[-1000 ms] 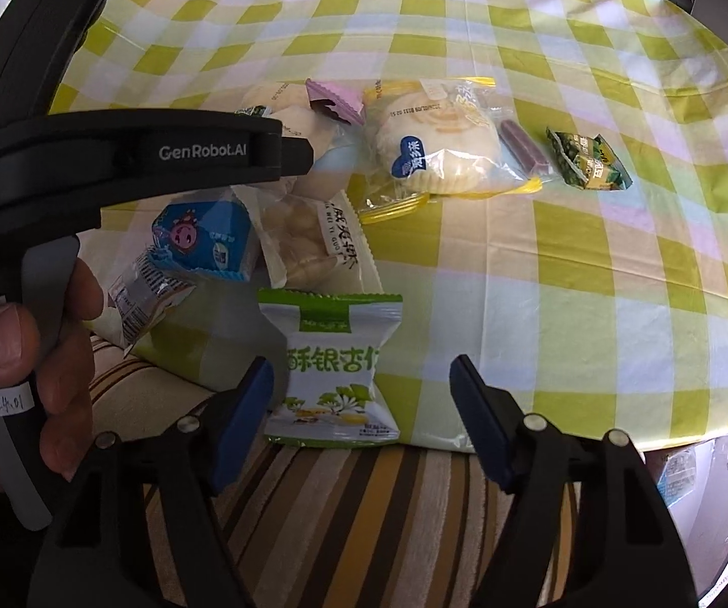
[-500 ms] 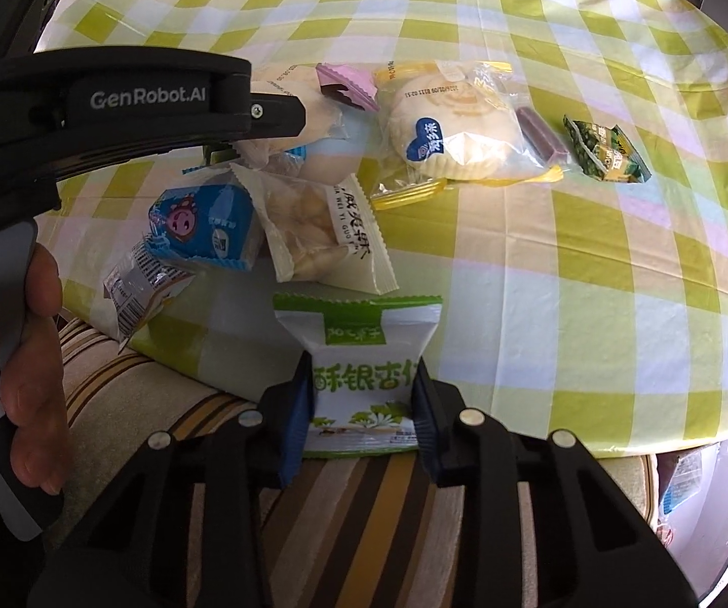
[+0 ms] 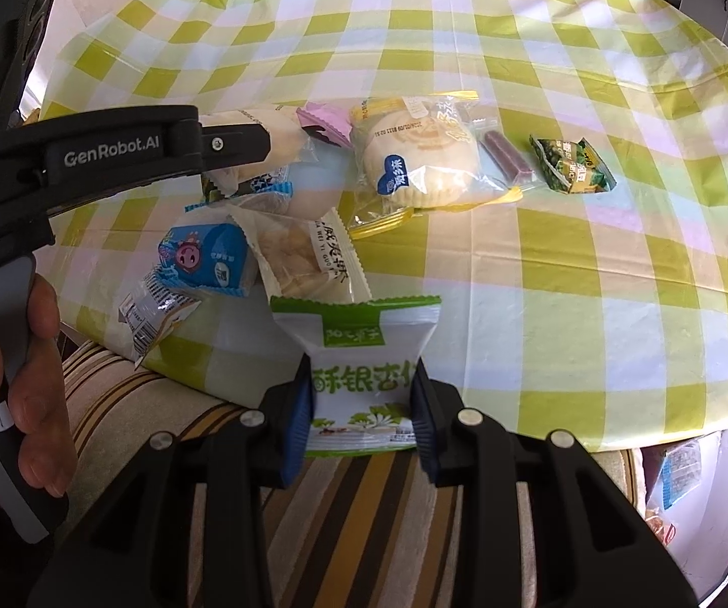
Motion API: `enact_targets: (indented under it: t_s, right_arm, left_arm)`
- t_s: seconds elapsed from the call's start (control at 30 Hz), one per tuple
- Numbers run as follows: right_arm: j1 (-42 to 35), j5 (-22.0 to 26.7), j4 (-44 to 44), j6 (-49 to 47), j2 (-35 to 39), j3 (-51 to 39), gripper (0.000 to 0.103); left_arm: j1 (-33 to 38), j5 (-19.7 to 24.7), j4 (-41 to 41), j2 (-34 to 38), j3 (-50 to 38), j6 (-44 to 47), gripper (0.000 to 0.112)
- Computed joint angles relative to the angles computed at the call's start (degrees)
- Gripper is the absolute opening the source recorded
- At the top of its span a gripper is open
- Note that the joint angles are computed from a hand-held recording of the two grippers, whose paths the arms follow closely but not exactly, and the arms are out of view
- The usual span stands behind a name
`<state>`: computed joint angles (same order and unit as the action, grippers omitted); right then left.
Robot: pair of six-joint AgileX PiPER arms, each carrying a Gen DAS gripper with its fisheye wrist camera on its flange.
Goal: Organize snacks
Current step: 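Grasp the green-and-white biscuit packet with the right gripper while the left gripper grasps a clear bag, then carry both packets into the white box and open the left gripper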
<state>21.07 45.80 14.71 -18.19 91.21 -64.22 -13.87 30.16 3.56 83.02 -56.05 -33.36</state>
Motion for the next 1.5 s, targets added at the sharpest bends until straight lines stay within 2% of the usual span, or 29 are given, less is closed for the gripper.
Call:
enact_targets:
  t_s: [0.5,0.9,1.23,1.5]
  right_arm:
    - [-4.84,-0.51,2.84,-2.56,-4.85,2.78,0.035]
    - [-16.31,1.89,7.08,-9.12,-7.06,2.03,0.035]
    - [-32.12,2.98,7.94,-14.38,-5.65,0.3,0.035]
    - [-43.71,2.53,8.09,-18.92,-2.66,-0.07,0.035]
  left_arm:
    - [-5.28,2.85,6.13,-1.71,-2.68,-6.7,0.028]
    - [-11.34,4.44,8.97,0.03,-6.87,-9.91,0.028]
    - [-20.99,5.51,6.1,8.72,-16.52,-6.83,0.028]
    - [-28.01,8.88,-1.61,20.18,-29.47,2.2,0.028]
